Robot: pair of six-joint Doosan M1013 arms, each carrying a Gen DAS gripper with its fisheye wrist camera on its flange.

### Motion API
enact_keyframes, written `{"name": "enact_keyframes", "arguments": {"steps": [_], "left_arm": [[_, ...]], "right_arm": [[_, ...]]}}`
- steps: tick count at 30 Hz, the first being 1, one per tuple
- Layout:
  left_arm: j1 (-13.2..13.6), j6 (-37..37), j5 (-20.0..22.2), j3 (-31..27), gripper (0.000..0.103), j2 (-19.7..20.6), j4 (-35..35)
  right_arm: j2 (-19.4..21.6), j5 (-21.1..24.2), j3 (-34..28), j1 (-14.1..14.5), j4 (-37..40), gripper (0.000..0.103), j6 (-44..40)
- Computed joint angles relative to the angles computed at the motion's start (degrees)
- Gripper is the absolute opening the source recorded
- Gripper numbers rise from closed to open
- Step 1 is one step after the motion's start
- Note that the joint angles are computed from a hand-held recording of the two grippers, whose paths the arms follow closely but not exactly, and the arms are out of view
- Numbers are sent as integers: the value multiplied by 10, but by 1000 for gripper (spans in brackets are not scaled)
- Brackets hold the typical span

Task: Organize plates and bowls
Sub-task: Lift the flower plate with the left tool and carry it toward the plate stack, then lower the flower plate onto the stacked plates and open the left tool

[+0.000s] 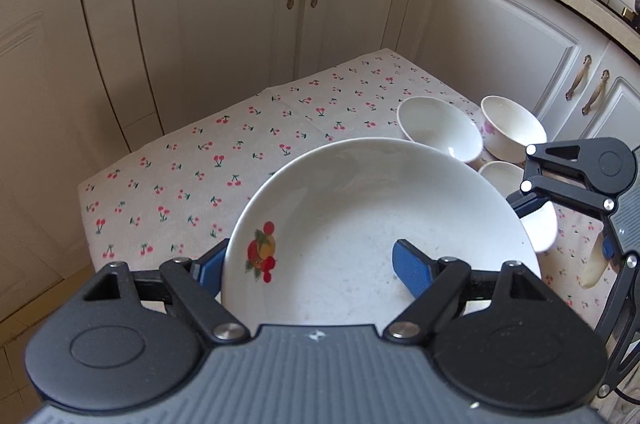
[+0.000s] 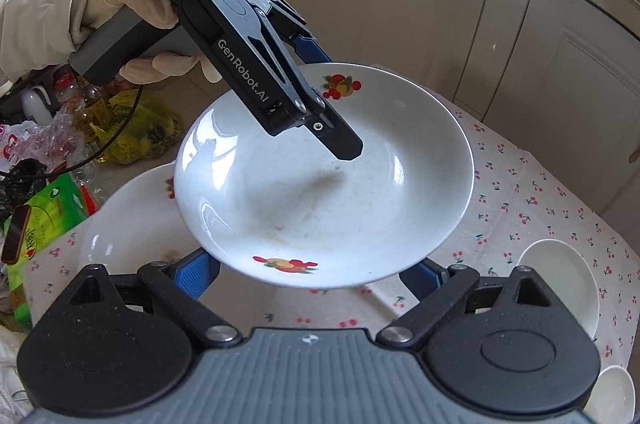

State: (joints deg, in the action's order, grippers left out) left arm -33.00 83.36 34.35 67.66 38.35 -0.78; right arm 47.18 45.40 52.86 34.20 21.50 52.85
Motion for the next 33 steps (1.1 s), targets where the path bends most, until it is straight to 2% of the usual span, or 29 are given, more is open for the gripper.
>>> {"name": "enact_keyframes", "arguments": {"steps": [4, 13, 27, 33], "left_arm": [[-8, -27, -16, 36, 83, -22, 18], [-25, -66, -46, 102, 84, -57, 31], [-34, -71, -84, 153, 84, -70, 4], [-34, -59, -79, 155, 84, -64, -17]], "right_arm": [[-25, -16, 45, 9, 20, 98, -9], [-52, -28, 97, 22, 25, 98, -7], [-69, -37, 141, 36, 13, 98, 16], [-71, -36, 151, 39, -6, 98, 33]]}}
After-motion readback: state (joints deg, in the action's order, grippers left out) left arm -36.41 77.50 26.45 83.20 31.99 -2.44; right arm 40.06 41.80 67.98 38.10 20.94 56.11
